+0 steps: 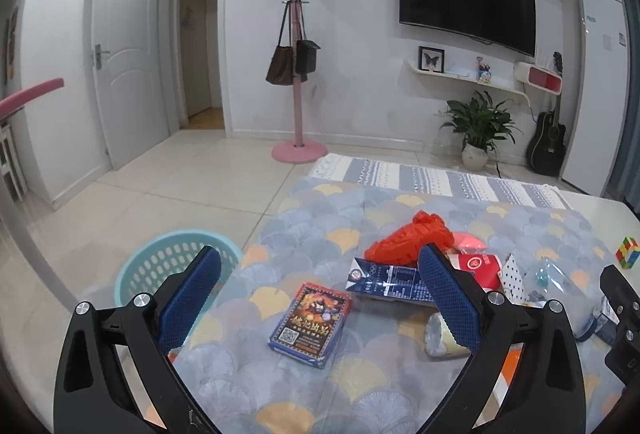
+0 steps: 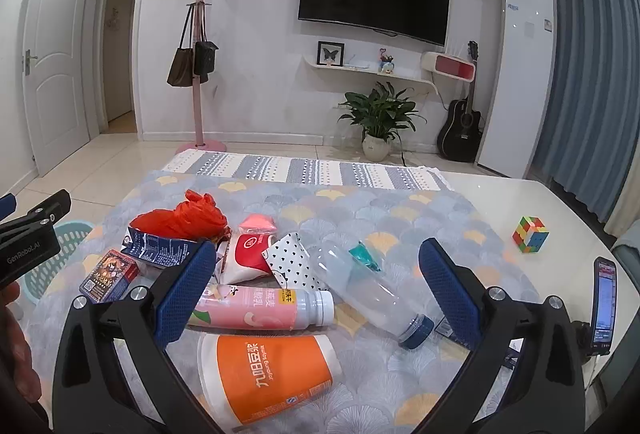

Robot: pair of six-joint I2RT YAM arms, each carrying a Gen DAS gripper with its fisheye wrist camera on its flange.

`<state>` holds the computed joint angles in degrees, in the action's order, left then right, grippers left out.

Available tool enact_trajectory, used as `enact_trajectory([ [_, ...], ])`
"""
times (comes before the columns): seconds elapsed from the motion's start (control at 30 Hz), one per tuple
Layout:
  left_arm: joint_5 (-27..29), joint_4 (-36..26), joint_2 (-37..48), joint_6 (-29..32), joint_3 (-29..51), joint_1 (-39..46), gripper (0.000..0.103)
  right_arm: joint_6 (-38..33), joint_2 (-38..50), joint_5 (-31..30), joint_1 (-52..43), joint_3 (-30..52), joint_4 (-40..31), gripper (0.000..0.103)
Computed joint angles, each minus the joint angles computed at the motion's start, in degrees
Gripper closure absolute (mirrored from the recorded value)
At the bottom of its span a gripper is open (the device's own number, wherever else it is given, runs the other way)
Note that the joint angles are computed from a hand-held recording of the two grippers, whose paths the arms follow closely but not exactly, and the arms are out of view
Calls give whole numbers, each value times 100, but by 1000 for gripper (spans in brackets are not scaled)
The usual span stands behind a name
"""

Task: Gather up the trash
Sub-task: 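Move both grippers toward the trash items on the table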

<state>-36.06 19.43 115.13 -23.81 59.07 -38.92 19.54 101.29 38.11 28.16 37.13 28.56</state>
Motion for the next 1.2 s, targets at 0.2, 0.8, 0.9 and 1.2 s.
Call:
enact_trajectory([
  [0.2,258,-10,-50,-246,-90,173,7,-6,2,-18,-18,-28,52,6],
  [0.8,233,248,-208,-311,-358,245,7,-161,-211,115,190,-132,131,11],
  [0.9,75,384,-235,-261,-419,204,7,-166,-213,99,192,-140,157,11],
  [1.2,-250,918,-389,-23,-687,43,7,-111,-404,56,147,-293,246,11],
])
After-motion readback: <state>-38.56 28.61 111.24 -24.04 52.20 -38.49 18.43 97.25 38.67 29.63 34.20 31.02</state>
